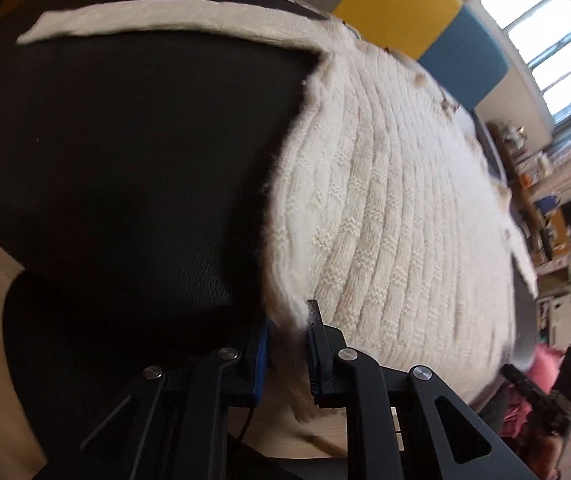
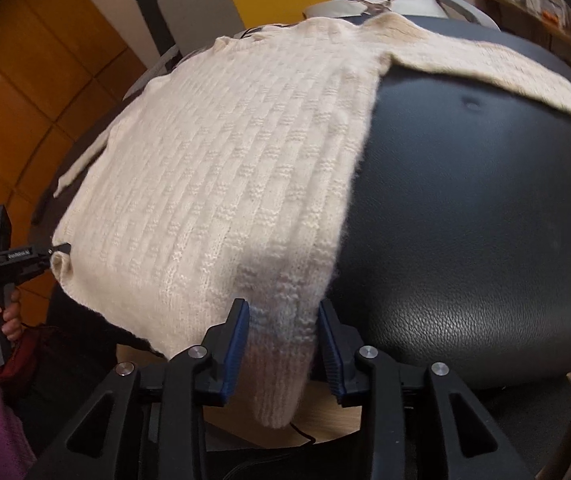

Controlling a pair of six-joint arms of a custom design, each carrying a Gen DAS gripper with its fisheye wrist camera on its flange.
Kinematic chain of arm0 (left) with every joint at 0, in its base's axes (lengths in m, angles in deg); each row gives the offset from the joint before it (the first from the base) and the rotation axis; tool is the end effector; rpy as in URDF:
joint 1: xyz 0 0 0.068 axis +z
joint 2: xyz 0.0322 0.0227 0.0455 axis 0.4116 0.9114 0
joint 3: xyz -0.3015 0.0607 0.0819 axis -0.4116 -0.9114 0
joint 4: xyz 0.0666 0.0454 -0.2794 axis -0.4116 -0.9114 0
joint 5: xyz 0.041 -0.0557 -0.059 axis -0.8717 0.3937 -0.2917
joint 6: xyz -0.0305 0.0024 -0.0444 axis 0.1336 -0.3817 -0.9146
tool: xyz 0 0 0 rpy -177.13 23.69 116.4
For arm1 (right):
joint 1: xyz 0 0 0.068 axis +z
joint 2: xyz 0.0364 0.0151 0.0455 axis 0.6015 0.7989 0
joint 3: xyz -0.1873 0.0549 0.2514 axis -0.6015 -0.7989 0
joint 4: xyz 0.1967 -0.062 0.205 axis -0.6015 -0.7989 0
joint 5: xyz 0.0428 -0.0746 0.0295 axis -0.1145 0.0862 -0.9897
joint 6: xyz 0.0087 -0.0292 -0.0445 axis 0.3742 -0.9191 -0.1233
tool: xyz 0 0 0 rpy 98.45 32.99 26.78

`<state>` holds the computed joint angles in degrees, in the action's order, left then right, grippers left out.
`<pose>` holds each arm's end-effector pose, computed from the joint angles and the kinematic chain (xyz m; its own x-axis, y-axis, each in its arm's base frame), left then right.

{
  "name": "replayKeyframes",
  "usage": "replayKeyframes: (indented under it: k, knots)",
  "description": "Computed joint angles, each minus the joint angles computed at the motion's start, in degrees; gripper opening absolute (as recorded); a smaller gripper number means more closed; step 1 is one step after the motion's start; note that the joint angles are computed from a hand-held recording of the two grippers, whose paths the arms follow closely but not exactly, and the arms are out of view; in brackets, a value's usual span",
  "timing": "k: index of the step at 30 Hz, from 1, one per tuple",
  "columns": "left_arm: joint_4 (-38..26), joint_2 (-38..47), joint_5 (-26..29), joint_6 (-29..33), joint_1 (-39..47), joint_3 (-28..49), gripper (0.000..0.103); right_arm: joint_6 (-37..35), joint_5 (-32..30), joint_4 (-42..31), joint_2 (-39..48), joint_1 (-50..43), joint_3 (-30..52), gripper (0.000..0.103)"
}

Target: Fold clothes

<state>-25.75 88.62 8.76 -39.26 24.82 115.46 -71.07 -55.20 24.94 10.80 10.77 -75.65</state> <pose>0.2913 -0.0127 0.0839 -0.9545 -0.0387 -0.2957 0.0948 0.9008 -0.4238 0.1332 -0.0489 0.1135 -0.8765 0.2532 -0.4094 0.1200 0.9386 0.3235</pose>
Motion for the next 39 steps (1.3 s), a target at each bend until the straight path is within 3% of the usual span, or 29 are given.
replayKeyframes:
  k: [2,3,5,9,14,16,18,21,22,25,28,30,36,39]
  knots:
    - [-0.2,0.0,-0.6,-0.2,-0.4,0.1,0.017,1.0,1.2,1.3,-0.5,1.8,-0.3,0.032]
    - [-0.2,-0.1,-1.0,-0.2,-0.9,0.2,0.017,1.2,1.7,2.2,-0.4,2.9,-0.4,0.019]
    - [-0.4,-0.5,-1.8,0.1,-2.2,0.3,0.016,1.1,3.3,3.7,0.1,4.6,-0.1,0.011]
    - [-0.5,-2.4,-4.3,1.0,-6.2,-0.5,0.013,0.0,7.3,5.1,-0.9,0.7,1.0,0.006]
    - [-1.0,-2.4,-8.3,2.4,-8.9,-0.5,0.012,-5.6,-0.3,5.2,6.2,-12.3,2.4,0.006]
    - [-2.8,-2.2,-6.4,3.2,-7.6,0.2,0.013,-10.1,-4.1,3.3,6.6,-17.4,2.1,0.011]
    - [-4.4,-2.4,-3.2,3.9,-5.5,0.6,0.014,-11.1,-5.4,1.8,4.6,-20.3,2.7,0.023]
    - [-5.4,-4.8,-0.5,5.6,-2.8,0.2,0.014,-11.2,-8.6,0.1,0.6,-22.5,3.7,0.023]
    - [-4.6,-6.5,-2.2,6.3,-3.2,-0.2,0.014,-11.0,-9.9,0.0,-0.7,-22.0,4.3,0.023]
    - [-1.7,-10.8,-5.8,8.6,-4.6,-0.6,0.014,-7.1,-5.9,4.7,-0.5,-13.4,6.2,0.023]
    - [0.3,-10.2,-5.3,7.9,-7.1,2.4,0.014,-1.7,2.4,13.5,8.2,-0.9,9.4,0.023]
    - [2.1,-6.6,-6.5,6.4,-9.9,5.4,0.014,-0.6,4.9,17.9,16.1,3.2,12.2,0.023]
    - [3.0,5.6,-12.7,3.2,-18.4,15.8,0.014,-1.6,11.2,20.3,27.7,3.1,16.9,0.023]
    - [4.4,8.8,-16.0,2.5,-20.6,16.7,0.014,-3.8,8.1,21.8,29.6,-2.0,17.0,0.021]
